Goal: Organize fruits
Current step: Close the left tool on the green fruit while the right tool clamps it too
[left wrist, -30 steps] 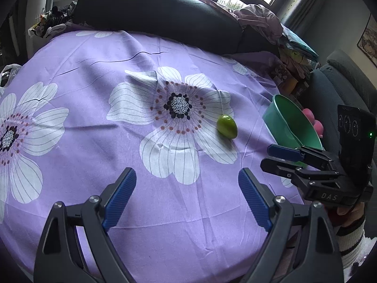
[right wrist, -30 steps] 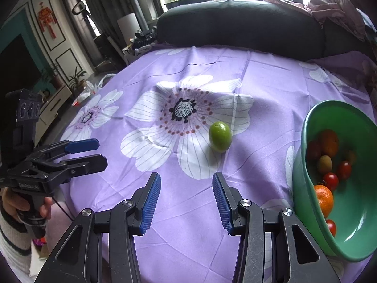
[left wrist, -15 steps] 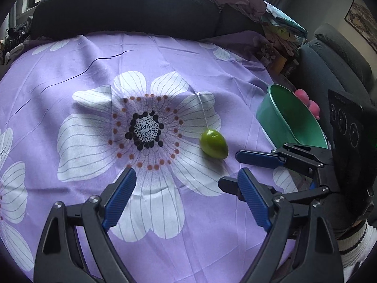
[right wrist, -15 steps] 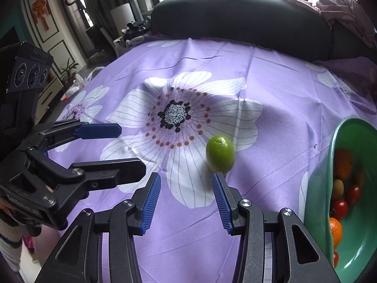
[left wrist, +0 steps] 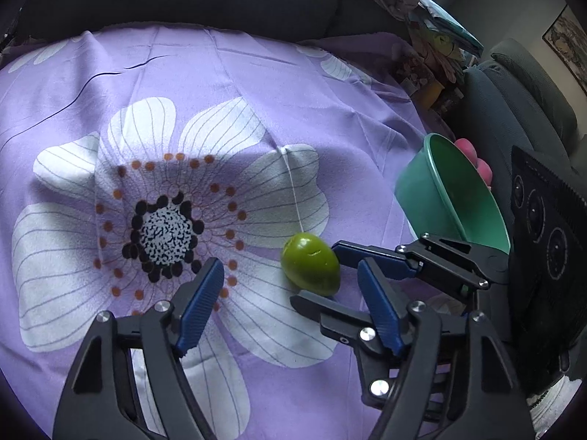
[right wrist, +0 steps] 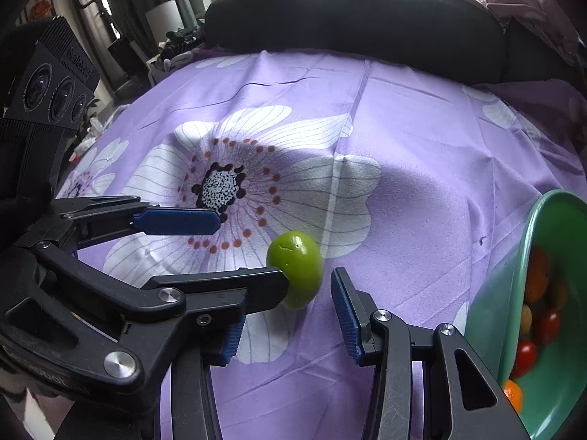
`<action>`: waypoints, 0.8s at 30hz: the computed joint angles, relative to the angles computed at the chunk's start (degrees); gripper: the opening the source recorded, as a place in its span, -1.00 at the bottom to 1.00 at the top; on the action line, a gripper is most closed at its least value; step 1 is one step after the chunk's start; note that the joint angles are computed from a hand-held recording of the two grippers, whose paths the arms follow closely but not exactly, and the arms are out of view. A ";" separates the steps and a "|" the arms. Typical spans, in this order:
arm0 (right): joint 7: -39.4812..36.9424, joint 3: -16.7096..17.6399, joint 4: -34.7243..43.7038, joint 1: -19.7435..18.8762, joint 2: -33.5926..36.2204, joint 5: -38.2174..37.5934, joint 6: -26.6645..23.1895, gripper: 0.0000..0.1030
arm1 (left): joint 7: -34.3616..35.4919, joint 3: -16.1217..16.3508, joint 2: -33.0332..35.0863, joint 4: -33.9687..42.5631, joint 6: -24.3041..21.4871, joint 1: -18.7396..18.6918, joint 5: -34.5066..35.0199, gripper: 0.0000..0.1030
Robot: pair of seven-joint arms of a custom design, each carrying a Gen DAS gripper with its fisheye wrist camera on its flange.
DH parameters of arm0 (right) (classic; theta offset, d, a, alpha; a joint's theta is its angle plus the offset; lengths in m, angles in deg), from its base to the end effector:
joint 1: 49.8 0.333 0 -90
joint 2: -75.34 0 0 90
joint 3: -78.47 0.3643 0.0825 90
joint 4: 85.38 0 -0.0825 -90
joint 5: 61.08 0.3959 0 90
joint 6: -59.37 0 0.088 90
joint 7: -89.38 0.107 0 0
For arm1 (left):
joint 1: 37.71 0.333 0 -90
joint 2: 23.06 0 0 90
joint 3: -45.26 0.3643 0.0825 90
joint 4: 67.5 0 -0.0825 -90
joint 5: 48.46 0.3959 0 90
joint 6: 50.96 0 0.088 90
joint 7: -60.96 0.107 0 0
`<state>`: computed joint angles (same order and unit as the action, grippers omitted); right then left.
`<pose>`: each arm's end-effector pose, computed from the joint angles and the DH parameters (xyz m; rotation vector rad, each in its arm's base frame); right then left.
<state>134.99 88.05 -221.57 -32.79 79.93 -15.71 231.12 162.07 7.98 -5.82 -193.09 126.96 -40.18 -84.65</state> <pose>0.5057 0.1951 0.3749 -2.1969 1.3354 -0.2757 0.5136 -0.3352 0.3704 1.8717 -2.2385 1.0711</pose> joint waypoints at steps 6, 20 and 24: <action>-0.26 0.02 0.85 -0.25 0.92 -1.08 -1.19 -0.10 | 3.09 -5.81 3.41 1.59 0.46 5.13 -2.82 0.01; 2.07 1.14 0.71 -1.24 1.78 -4.92 0.63 -0.30 | 0.36 -12.30 5.71 0.64 3.36 11.45 2.14 -0.26; 0.85 1.75 1.01 -1.73 2.04 -3.55 0.77 -0.31 | -1.65 -14.41 6.08 -0.36 4.46 13.68 4.28 -0.27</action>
<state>135.84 89.81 -220.57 -34.53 81.97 -19.26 231.88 160.42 -6.42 0.26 -193.45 131.41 -26.51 -80.37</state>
